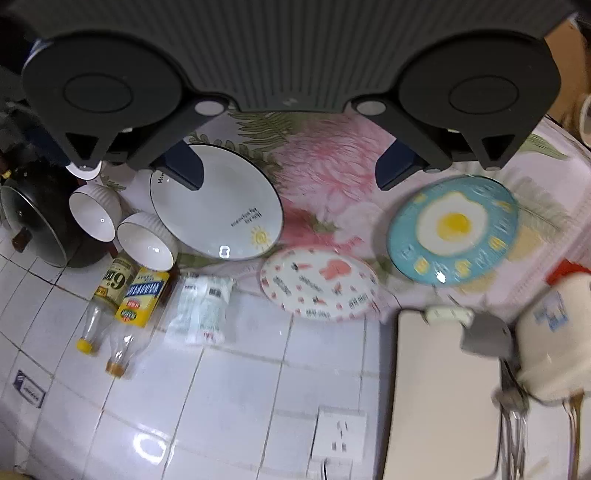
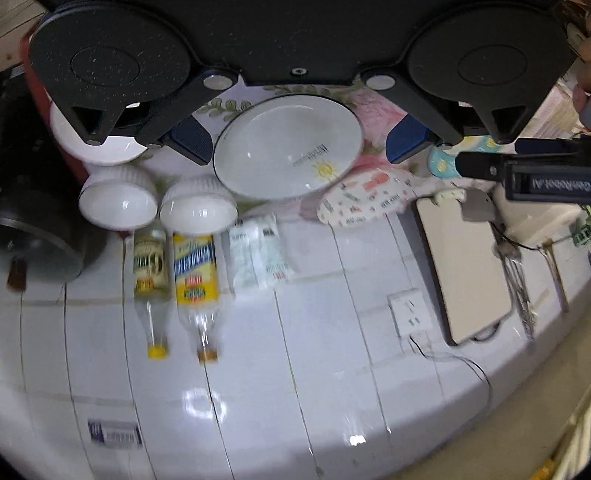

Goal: Organize plates and bowls
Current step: 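Move both grippers down to the rim of the white sun plate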

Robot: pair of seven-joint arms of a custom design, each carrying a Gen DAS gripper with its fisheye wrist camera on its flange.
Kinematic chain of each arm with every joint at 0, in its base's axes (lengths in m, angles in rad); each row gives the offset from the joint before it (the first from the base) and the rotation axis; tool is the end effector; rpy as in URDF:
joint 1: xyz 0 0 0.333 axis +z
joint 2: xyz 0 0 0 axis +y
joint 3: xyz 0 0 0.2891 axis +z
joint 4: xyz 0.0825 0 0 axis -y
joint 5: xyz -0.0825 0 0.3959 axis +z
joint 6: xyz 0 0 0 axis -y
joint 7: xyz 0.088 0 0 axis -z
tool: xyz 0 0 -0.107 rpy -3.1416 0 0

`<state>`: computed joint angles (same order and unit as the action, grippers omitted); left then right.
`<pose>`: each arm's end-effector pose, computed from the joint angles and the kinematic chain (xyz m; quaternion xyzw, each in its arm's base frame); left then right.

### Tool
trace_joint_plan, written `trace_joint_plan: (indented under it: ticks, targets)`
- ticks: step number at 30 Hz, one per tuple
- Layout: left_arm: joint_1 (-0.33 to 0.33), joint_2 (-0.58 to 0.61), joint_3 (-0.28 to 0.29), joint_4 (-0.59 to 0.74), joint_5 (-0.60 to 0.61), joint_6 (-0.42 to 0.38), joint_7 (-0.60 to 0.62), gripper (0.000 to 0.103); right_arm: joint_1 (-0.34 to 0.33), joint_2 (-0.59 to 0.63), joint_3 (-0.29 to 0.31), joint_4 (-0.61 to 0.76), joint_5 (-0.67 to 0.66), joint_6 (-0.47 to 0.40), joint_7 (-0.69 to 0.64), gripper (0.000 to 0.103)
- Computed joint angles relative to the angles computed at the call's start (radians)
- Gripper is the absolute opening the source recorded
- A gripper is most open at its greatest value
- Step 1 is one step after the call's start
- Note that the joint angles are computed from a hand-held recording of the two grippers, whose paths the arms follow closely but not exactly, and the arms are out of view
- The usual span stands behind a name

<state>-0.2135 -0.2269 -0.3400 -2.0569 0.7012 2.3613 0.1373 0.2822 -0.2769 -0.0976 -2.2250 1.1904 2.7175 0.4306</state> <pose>0.4681 -0.2944 0.5598 -0.7831 0.4723 -0.2962 0.2757 0.5262 0.0608 0.5261 -0.7094 0.4807 -0.1640 0.4887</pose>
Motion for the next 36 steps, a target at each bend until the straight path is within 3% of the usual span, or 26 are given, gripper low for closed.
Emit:
trace_joint_plan:
  ticks: [3,8,10,11,13,17,20,25,28,31,33,36]
  targets:
    - [0.016,0.062,-0.005,0.014,0.073,0.017,-0.064,0.099,-0.003,0.093,0.0,0.047,0.049,-0.009,-0.001,0.1]
    - [0.006,0.142,0.032,0.033,0.158,0.07,-0.146,0.098,-0.042,0.216,0.055,0.113,0.052,0.037,0.026,0.1]
    - [-0.005,0.188,0.049,0.068,0.148,0.058,-0.126,0.096,-0.056,0.257,0.075,0.141,0.048,0.048,0.041,0.099]
    - [-0.009,0.211,0.061,0.082,0.139,0.069,-0.116,0.09,-0.062,0.277,0.086,0.152,0.041,0.057,0.063,0.098]
    - [-0.018,0.239,0.082,0.093,0.13,0.09,-0.125,0.089,-0.076,0.314,0.104,0.177,0.042,0.064,0.084,0.092]
    - [-0.038,0.304,0.114,0.138,0.104,0.081,-0.107,0.086,-0.097,0.372,0.138,0.21,0.021,0.1,0.151,0.091]
    - [-0.045,0.338,0.136,0.157,0.081,0.117,-0.081,0.085,-0.109,0.4,0.155,0.233,-0.028,0.101,0.243,0.091]
    - [-0.053,0.393,0.166,0.197,0.037,0.151,-0.05,0.078,-0.128,0.441,0.189,0.273,-0.023,0.143,0.234,0.09]
    - [-0.05,0.419,0.179,0.213,-0.018,0.18,-0.015,0.078,-0.142,0.467,0.202,0.303,-0.036,0.145,0.227,0.083]
    - [-0.058,0.437,0.198,0.224,-0.017,0.197,0.002,0.078,-0.153,0.495,0.213,0.335,-0.068,0.149,0.222,0.069]
    - [-0.061,0.445,0.207,0.231,-0.01,0.202,0.018,0.071,-0.166,0.513,0.222,0.357,-0.079,0.141,0.224,0.062]
    - [-0.059,0.448,0.215,0.23,-0.02,0.228,0.036,0.058,-0.187,0.536,0.239,0.385,-0.07,0.128,0.201,0.061]
